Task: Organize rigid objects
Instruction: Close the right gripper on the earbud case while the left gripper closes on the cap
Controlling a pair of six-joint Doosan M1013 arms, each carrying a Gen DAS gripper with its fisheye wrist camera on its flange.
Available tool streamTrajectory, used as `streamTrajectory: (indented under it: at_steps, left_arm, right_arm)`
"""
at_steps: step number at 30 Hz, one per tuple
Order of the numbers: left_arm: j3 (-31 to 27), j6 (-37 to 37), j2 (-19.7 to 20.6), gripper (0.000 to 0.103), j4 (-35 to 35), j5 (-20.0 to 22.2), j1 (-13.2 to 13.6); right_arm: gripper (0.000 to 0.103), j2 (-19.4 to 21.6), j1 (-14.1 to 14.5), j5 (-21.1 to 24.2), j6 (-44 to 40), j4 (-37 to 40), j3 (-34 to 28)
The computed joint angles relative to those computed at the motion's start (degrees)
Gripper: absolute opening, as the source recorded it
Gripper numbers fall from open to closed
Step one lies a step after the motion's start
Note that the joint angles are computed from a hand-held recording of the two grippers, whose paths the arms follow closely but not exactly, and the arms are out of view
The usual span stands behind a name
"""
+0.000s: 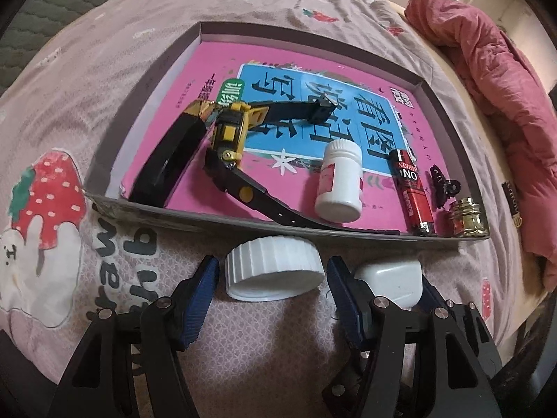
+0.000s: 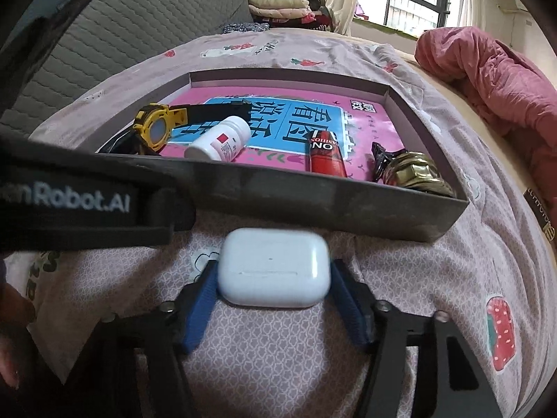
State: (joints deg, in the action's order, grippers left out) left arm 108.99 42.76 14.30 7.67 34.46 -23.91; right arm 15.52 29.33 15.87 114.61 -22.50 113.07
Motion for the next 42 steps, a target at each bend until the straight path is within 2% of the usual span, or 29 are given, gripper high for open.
streamTrajectory:
  at_steps: [2,4,11,18,26,33,42]
  left_arm:
    - [0.05,-0.17,0.04,0.065,0.49,-0.01,-0.13]
    - [0.16,-0.09,-0.03,0.053,0.74,-0.33,-0.2]
    - [1.06,3.65,-0.75,0.053,-2.4,-2.72,0.15]
    - [2.59,4.7,-2.82,0.052,-1.91,-4.04,-0.28]
    - [3.62,4.91,-5.23,0.053,2.13,-4.48,-0.78]
    - [4.19,6.02,-6.78,0.053,1.17,-6.4,0.23]
    - [3.49,4.61,-7.38,0.053,3.65,-6.43,0.28]
  right_arm:
    - [0.06,-0.14,-0.2,-0.15,-1.74,1.85,0.05]
    - [0.06,-0.26,-0.31,-0.17,-2.74,2.84,0.1]
    - [0.059,-1.13,-1.24,-0.24,-6.45,7.76,0.38]
    - [0.059,-2.65,-2.3,-1.21,-9.78,12.65,0.95]
    - [0.059,-4.83,-2.19,-4.15,-3.66,4.84,1.9]
    - [0.059,-5.96,-2.53,-5.16,-1.87,3.11,1.91]
    - [0.059,-6.48,-2.65,-6.2,1.95,-1.18,1.4]
